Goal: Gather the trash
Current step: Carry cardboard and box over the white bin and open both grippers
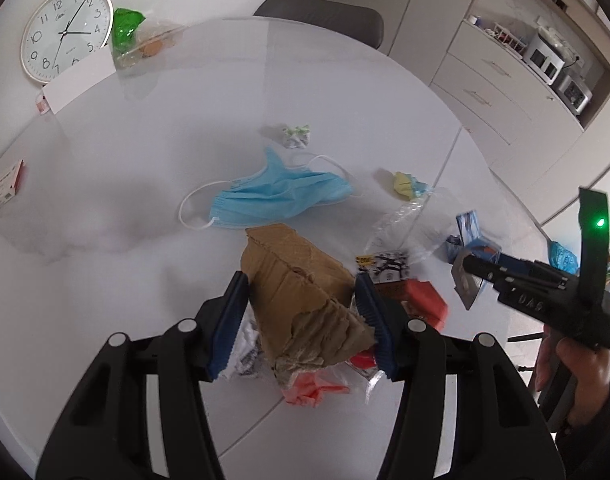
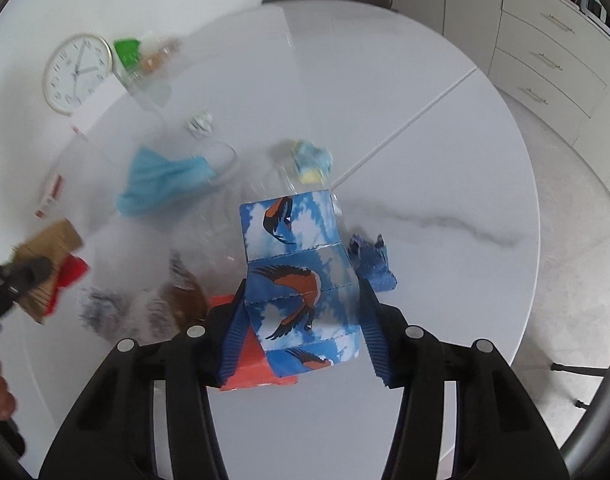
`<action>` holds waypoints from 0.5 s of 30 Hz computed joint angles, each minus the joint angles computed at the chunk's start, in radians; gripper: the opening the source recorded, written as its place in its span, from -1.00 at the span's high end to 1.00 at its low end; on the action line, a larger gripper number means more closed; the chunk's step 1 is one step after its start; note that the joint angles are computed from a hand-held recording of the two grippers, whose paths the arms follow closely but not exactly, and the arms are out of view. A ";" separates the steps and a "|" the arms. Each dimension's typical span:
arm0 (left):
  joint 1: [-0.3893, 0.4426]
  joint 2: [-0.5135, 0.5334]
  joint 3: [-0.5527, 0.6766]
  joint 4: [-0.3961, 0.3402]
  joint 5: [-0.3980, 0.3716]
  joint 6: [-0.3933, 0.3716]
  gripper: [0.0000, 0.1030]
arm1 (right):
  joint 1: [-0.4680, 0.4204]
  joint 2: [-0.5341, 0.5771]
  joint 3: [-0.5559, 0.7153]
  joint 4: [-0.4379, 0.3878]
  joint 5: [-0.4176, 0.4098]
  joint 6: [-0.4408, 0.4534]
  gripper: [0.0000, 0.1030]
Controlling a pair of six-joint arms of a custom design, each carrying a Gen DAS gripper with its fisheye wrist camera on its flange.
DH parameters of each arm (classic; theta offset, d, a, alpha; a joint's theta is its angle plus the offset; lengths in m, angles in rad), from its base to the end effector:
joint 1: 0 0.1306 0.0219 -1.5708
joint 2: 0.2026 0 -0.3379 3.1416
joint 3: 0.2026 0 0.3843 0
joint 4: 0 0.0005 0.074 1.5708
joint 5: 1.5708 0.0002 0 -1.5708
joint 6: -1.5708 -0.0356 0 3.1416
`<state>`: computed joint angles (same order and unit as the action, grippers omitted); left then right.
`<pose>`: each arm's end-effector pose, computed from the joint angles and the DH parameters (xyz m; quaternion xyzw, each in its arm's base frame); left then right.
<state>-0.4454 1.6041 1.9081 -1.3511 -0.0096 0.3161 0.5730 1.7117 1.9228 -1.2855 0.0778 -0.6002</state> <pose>0.4712 -0.2251 0.4792 0.0612 0.9640 -0.0919 0.2420 0.4752 0.3027 0.4329 0.0227 0.9684 0.1045 0.2253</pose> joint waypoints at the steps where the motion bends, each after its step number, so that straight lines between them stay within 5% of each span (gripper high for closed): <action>1: -0.006 -0.006 -0.001 0.000 0.000 -0.001 -0.05 | 0.002 -0.016 -0.008 0.007 -0.004 -0.006 -0.01; 8: -0.095 -0.028 0.015 -0.009 0.019 -0.024 -0.05 | 0.008 -0.204 -0.157 0.064 -0.024 -0.071 -0.01; 15: -0.256 0.028 0.113 -0.044 0.077 -0.089 -0.05 | 0.025 -0.485 -0.383 -0.025 0.074 -0.188 -0.01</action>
